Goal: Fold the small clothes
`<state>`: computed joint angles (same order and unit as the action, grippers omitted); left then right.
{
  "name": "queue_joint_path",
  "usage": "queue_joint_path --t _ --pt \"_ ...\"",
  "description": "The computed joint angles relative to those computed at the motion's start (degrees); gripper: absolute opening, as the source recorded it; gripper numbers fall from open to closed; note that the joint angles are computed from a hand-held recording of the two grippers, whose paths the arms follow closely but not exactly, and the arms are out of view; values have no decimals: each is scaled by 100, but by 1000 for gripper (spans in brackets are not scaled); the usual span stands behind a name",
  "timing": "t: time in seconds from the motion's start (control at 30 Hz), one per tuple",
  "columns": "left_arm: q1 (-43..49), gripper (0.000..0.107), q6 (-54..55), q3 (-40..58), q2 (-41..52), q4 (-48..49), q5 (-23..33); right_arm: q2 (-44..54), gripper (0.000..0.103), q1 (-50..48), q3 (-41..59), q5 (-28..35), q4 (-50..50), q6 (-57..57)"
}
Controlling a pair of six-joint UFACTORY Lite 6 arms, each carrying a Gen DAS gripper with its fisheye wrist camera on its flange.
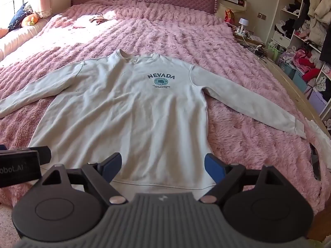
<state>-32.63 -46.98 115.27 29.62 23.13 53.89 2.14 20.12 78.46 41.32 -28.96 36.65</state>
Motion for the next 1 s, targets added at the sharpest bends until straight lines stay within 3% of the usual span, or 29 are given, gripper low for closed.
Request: queue_joint_path --t 1.0 --pt "83 103 87 -89 -35 -15 142 -4 83 160 37 40 -129 126"
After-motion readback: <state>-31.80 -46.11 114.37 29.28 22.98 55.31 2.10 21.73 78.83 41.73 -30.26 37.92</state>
